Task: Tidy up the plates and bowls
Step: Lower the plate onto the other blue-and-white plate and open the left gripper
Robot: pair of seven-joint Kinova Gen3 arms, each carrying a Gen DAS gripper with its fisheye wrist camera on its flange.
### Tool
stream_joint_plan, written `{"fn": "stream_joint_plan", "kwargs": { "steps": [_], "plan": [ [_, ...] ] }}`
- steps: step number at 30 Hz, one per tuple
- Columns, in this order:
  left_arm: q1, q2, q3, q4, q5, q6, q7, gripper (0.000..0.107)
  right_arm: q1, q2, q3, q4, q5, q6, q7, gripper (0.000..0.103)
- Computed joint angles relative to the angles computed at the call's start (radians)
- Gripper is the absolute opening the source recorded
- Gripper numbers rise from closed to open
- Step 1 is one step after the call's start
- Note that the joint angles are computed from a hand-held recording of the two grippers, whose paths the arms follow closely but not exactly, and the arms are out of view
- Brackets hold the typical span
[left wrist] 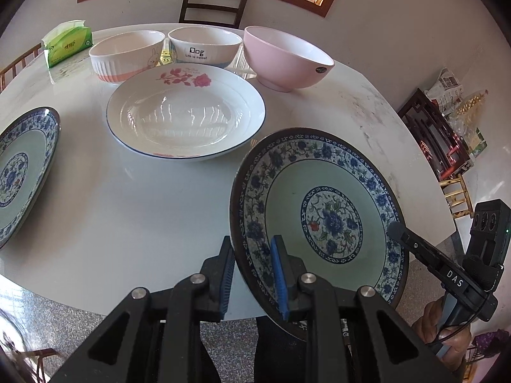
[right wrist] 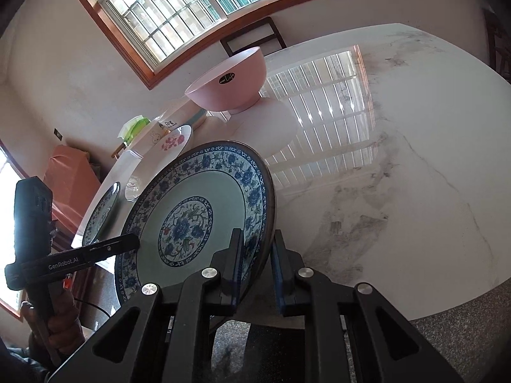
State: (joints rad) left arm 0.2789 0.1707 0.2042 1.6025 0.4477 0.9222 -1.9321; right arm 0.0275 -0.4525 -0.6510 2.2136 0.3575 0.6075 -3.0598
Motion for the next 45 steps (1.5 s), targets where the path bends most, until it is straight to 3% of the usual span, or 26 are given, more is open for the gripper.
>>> {"fn": "stream_joint_plan", "kwargs": {
  "steps": [7, 15, 19, 27, 37, 45],
  "plan": [
    [-0.076, -0.064, -0.045, 0.059, 0.062, -0.019, -0.054, 0.023, 0.028, 0.086, -0.075, -0.068, 0.06, -0.04, -0.025, 0.017],
    [-0.189, -0.08, -0.107, 0.076, 0.144, 0.007, -0.113, 0.023, 0.009, 0.283, -0.173, -0.217, 0.293, 0.013, -0.115, 0.017],
    [-0.243, -0.087, -0.137, 0.07, 0.161, 0.012, -0.131, 0.023, -0.032, 0.395, -0.177, -0.289, 0.415, 0.02, -0.141, 0.017],
    [-0.345, -0.039, -0.175, 0.012, 0.162, -0.007, -0.121, 0.023, -0.175, 0.636, -0.101, -0.484, 0.581, 0.043, -0.078, 0.017],
    [-0.438, 0.089, -0.16, -0.111, 0.128, -0.011, -0.06, 0.023, -0.3, 0.856, 0.007, -0.735, 0.547, 0.069, 0.146, 0.017],
    [-0.485, 0.144, -0.135, -0.166, 0.116, -0.013, -0.044, 0.023, -0.377, 0.92, 0.096, -0.836, 0.486, 0.075, 0.251, 0.018]
  ]
}}
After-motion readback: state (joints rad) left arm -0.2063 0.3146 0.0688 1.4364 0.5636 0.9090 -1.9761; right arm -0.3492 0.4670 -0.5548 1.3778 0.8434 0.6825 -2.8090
